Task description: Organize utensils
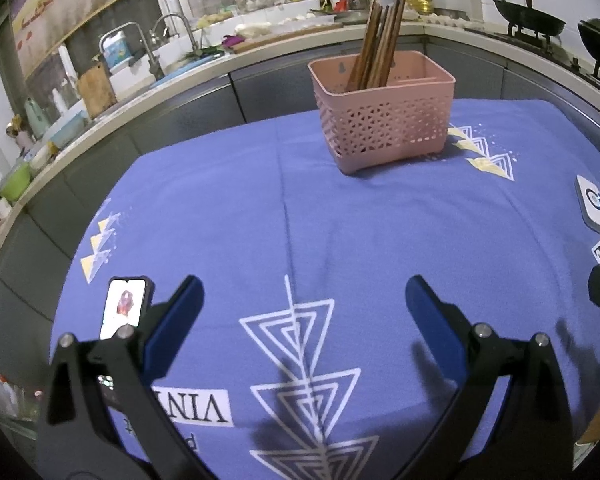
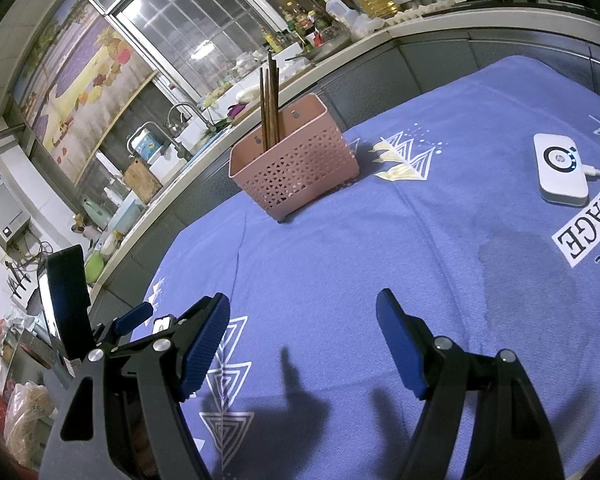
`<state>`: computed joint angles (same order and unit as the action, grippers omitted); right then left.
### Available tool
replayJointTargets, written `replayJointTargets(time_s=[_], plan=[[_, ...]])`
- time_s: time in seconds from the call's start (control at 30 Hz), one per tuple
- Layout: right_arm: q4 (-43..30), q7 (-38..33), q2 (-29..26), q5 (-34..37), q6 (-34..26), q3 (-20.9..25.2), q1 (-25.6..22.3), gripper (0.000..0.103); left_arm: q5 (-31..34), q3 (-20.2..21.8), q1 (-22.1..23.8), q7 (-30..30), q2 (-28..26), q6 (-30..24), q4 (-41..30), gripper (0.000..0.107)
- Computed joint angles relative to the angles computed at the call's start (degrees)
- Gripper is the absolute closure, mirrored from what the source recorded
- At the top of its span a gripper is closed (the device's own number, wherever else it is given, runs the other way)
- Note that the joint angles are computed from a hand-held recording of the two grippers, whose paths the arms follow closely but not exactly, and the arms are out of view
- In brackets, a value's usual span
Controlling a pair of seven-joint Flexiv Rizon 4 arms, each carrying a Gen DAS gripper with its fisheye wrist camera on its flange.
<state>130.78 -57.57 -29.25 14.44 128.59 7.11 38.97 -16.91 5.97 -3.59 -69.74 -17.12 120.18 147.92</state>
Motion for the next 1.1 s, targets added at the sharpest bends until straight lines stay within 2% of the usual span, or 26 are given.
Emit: replayJointTargets(time_s=[0.17,0.53,0.93,1.1], plan=[[0.0,-0.1,0.0,0.2,0.1,0.0,0.1,0.028,-0.5,-0.1,0.4,-0.4,0.7,-3.3,-0.4,0.010],[-0.1,0.3,-0.1,-0.8,0.0,0.2,-0.8,0.028,-3.3,1.3,-2.3,0.7,0.3,-3.4,-0.6,0.010],[0.0,0.5,-0.1,-1.1,-0.1,0.3,-1.1,0.028,-3.0,1.0,-2.0,1.6,0.4,-3.4,-0.4,0.010],[0.0,0.6,-0.1,-1.2,0.1,0.3,-1.1,0.028,-7.4,2.8,-6.0,4.1,-0.2,-1.7,-0.3,0.010]])
